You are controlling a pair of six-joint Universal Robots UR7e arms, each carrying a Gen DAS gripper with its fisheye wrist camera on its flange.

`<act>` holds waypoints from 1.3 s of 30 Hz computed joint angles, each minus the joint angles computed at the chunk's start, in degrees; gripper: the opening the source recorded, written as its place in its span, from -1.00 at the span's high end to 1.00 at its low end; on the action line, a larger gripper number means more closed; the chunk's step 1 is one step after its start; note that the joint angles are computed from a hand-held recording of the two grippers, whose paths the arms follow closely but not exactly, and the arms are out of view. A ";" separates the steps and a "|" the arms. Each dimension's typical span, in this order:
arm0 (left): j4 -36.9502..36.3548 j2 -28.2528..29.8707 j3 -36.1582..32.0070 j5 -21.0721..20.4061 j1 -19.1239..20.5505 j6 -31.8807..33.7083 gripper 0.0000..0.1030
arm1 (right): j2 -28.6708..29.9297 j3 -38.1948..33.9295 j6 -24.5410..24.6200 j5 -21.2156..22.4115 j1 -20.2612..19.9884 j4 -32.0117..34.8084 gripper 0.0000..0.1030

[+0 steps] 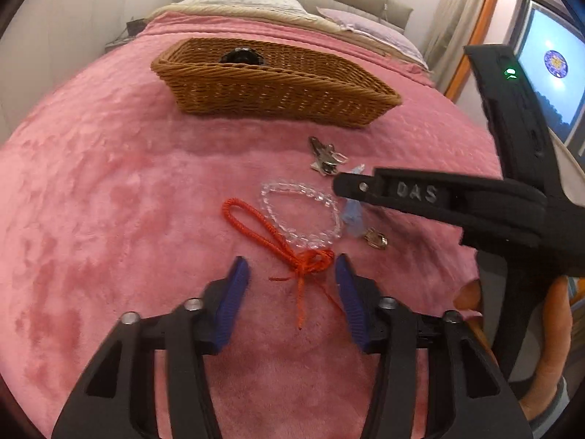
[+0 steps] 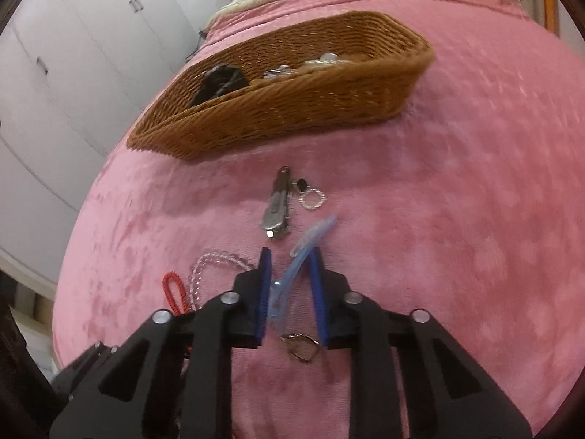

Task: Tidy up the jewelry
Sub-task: 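Move both open tools back to the red cord and blue hair clip, then carry the red cord in the left tool while the right tool carries the blue clip to basket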

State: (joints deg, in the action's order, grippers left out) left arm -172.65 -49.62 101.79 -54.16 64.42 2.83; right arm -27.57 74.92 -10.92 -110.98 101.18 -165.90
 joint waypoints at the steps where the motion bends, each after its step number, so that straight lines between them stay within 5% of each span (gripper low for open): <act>1: 0.45 -0.30 -0.10 0.53 0.21 -0.40 0.57 | -0.07 0.17 -0.54 -0.20 0.16 0.04 0.84; 4: 1.76 -2.35 0.17 -2.50 1.82 -1.96 0.85 | -1.24 1.48 -1.10 0.52 -0.01 -0.21 0.84; 9: 1.44 -5.53 2.07 -5.95 3.77 -3.16 0.86 | -4.18 4.87 -1.96 1.62 -0.45 -1.24 0.84; 13: 2.11 -6.29 2.30 -7.24 4.02 -2.19 0.83 | -4.97 6.48 -4.44 -1.66 -0.01 -4.00 0.84; 18: 2.01 -6.10 2.45 -6.93 3.10 0.17 0.67 | -5.76 8.75 -8.30 -4.40 -0.04 -7.28 0.84; 22: 1.76 -5.25 1.40 -4.27 2.36 2.74 0.35 | -5.81 9.76 -9.95 -4.07 -0.54 -8.03 0.84; 35: 5.01 -1.18 -2.65 1.52 1.47 8.46 0.26 | -5.78 12.35 -12.06 -1.65 -1.62 -13.24 0.84; 37: 4.24 -1.29 -2.20 1.42 1.50 8.84 0.90 | -5.65 12.82 -12.53 -1.88 -1.42 -14.77 0.84; 39: 3.54 -1.68 -1.69 0.63 1.65 9.16 0.91 | -5.90 13.86 -13.35 -1.22 -1.34 -16.93 0.84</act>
State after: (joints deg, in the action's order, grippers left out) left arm -169.11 -51.30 100.10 -53.53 66.07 11.99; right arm -33.47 88.78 -24.27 -112.20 99.84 -182.84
